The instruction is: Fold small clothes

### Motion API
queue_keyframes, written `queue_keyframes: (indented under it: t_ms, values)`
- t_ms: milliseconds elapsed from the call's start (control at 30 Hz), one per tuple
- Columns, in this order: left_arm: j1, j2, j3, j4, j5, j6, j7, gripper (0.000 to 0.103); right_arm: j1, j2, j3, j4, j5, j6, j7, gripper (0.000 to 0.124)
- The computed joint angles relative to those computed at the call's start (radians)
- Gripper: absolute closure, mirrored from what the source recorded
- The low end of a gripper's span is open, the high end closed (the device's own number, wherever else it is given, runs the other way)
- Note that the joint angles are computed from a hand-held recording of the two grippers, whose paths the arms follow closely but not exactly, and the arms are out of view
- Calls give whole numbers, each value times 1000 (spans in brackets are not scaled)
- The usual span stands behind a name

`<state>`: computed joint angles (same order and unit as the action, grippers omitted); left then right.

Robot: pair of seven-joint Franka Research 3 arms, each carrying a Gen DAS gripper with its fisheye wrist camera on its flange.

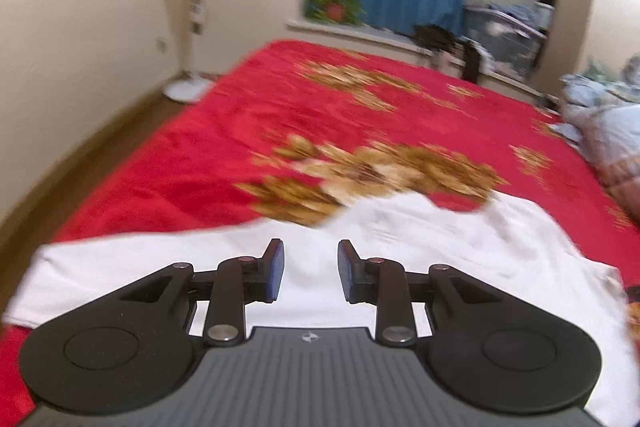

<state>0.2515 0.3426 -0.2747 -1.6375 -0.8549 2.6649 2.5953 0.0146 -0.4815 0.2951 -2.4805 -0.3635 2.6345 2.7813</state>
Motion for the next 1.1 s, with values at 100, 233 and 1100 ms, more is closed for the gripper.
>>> queue_keyframes:
  t_ms: [100, 233, 1100]
  values:
    - [2, -34, -22, -42, -19, -106, 61, 71, 40, 36, -9, 5, 38, -43, -38, 74]
    - [-38, -87, -17, -114, -64, -173, 193, 70, 49, 44, 3, -8, 16, -56, -3, 119]
    - [-111, -80, 35, -101, -93, -201, 215, 70, 104, -117, -50, -164, 49, 63, 77, 74]
